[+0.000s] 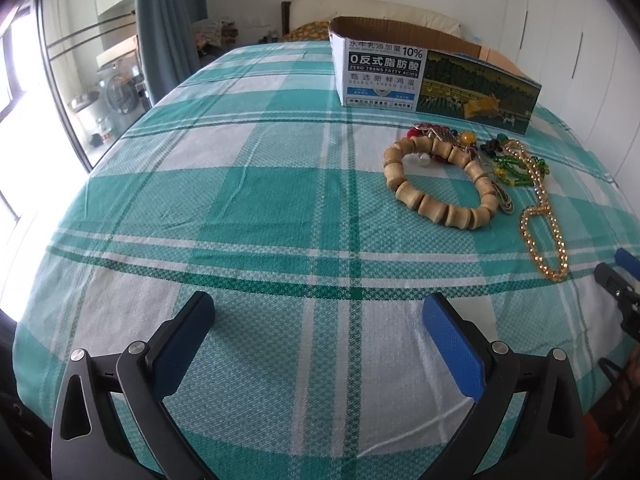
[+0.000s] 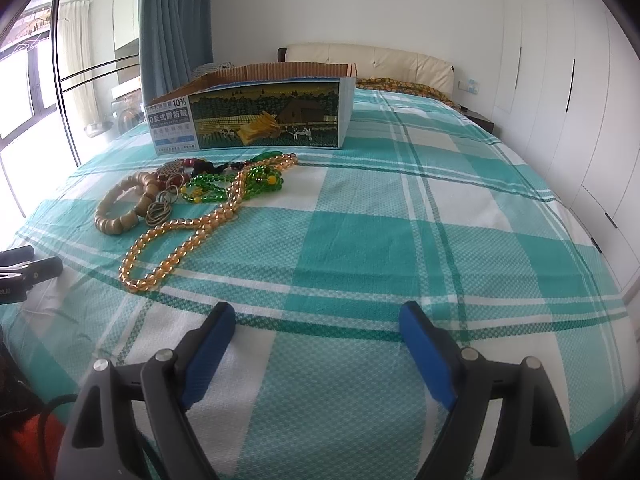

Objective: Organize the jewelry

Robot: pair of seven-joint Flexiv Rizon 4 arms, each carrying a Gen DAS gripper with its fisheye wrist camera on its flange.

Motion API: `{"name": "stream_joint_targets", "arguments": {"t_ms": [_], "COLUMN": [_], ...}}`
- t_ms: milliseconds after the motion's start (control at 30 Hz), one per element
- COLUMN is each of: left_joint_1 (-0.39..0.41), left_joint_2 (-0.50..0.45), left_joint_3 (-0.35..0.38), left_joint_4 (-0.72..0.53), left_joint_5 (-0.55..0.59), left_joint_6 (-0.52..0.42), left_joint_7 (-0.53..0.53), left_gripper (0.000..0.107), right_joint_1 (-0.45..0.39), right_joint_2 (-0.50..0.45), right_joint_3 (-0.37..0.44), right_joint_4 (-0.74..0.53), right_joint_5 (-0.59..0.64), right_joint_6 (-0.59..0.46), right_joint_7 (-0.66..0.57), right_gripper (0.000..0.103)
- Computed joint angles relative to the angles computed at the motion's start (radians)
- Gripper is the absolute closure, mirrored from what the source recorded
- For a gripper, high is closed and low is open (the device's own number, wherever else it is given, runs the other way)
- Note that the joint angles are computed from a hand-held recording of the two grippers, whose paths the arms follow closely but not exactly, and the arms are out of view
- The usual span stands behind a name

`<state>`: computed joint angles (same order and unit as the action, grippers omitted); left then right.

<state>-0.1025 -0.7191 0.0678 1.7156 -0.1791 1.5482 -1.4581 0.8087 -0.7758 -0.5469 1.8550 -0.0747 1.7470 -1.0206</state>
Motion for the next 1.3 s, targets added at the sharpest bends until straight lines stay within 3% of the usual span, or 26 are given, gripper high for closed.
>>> {"name": "stream_joint_targets", "arguments": {"t_ms": [833,1033,1100,1200,1300], "left_joint_1": [-0.005,-0.011,-0.013,0.024,0.068], "left_joint_2": [-0.008,-0.009,-0.003,0.008,0.018], "left_joint_3": [0.005,0.014,0.019,-0.024,-0.081], "left_joint_4": [-0.010,-0.023,-0.029,-0.005,0.007], "left_joint_5": [0.000,-0.001,-0.003,-0.012,-0.026], "left_joint_6": [0.003,-0.025,-0.049,0.005,0.042], "left_joint_7": [-0.004,-0.010,-0.020,-0.026,-0.009], "left_gripper": [0.004,0.004,0.004,0.004,0.004], "right_joint_1": [0.000,-0.078,-0.107,-0.093,-0.117], "right_joint_2": [0.002,0.049,0.061,0.065,0.068], "right_joint_3": [0.001,0.087,0.119,0.101,0.132], "right_joint_4": [-0.001,-0.022,-0.019,-0.013,-0.033], "right_joint_5": [0.004,-0.064,-0.069,-0.072,-0.099], "right_joint_6": [-0.010,-0.092,-0.067,-0.035,-0.048], "right_joint_7": [-0.003,0.015,0.045,0.064,0.048], "right_gripper": [0.017,0.017,0.017,0.017,0.017]}}
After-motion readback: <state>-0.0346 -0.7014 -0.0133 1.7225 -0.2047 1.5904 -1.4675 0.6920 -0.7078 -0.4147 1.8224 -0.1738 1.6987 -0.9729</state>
